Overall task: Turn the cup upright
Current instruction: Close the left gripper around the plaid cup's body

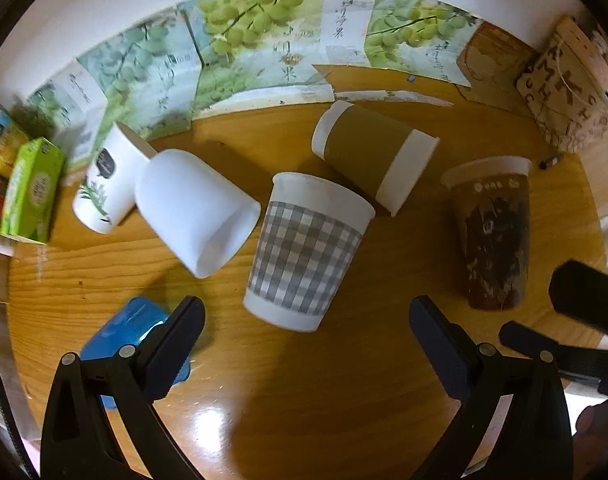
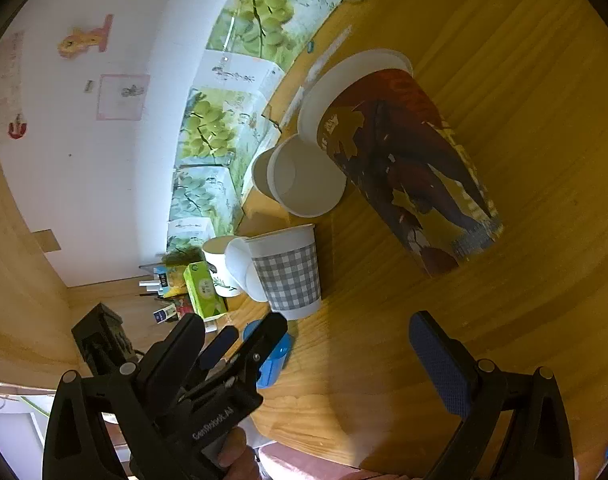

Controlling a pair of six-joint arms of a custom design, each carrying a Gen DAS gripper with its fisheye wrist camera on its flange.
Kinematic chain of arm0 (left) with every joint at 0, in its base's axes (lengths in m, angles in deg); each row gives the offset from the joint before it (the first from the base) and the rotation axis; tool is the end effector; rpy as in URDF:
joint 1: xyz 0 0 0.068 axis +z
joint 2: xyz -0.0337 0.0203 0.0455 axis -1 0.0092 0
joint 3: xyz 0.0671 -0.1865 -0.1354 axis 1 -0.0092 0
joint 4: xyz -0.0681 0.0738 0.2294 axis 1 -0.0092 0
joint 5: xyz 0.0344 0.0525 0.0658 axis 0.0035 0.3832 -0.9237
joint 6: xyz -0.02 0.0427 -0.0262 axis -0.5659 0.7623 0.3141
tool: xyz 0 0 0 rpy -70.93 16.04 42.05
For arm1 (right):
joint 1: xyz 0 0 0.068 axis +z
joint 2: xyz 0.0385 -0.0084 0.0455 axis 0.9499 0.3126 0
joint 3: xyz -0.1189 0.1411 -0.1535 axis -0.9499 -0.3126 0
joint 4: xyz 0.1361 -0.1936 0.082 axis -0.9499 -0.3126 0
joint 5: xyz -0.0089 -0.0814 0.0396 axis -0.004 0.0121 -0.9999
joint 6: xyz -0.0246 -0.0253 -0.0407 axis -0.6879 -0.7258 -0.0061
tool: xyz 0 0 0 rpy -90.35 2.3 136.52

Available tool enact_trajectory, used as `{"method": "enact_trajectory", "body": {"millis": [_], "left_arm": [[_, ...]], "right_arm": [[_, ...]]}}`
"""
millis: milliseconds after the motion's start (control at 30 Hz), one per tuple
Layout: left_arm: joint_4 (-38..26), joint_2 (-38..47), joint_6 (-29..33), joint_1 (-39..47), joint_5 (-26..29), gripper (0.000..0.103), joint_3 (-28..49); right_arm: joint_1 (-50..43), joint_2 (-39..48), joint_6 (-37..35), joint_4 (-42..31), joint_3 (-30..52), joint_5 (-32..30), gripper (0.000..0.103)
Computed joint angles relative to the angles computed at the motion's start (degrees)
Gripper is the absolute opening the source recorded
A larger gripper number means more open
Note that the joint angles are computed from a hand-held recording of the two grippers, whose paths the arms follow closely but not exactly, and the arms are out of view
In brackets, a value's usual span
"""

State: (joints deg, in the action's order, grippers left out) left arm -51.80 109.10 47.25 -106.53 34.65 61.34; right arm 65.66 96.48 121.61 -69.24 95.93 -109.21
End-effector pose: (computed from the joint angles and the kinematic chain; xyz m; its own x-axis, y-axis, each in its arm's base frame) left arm 0.1879 -0.0576 0.3267 -0.9727 0.0728 -0.2203 0.0843 0.9955 -0.0433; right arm 0.1487 0.0104 0.2884 -0.8699 0.4784 0.1198 0.3895 0.5175 0.7619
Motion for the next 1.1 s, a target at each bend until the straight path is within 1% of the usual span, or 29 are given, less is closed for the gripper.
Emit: {"method": "enact_trajectory", "body": {"millis": [133, 367, 433, 467, 733, 900, 1067, 1100], "left_arm": [[2.3, 1.8, 0.4, 1.6, 1.1, 0.102, -1.5], [4.7, 3.5, 1.4, 3.2, 2.1, 0.101, -3.4], [4.9, 4.2, 1.7, 3.5, 2.2, 0.096, -3.5], [5.0, 4.7, 2.0, 4.0, 2.7, 0.095, -3.5], [5.1, 6.8, 3.3, 8.7, 8.2, 0.077, -4.0], [5.1, 6.8, 4.3, 11.9, 11.4, 0.077, -4.3], [4.0, 5.5, 6.3, 14.8, 14.0, 0.076, -4.9], [3.8, 4.9, 5.5, 14.3, 13.9, 0.073, -4.8]], "right_arm": [[1.5, 2.0, 0.9, 2.2, -0.3, 0.2, 0.102], [1.9, 4.9, 0.6, 3.2, -0.1, 0.1, 0.102], [1.8, 5.4, 0.3, 3.2, -0.1, -0.1, 0.102], [1.9, 5.6, 0.4, 3.3, -0.1, -0.1, 0.102], [4.7, 6.7, 2.3, 4.9, 0.5, 0.3, 0.102], [6.1, 7.1, 3.3, 5.7, 1.0, 0.6, 0.102], [5.9, 7.1, 2.2, 4.9, 1.3, 0.3, 0.102], [5.9, 7.0, 2.2, 4.8, 1.3, 0.3, 0.102]]}}
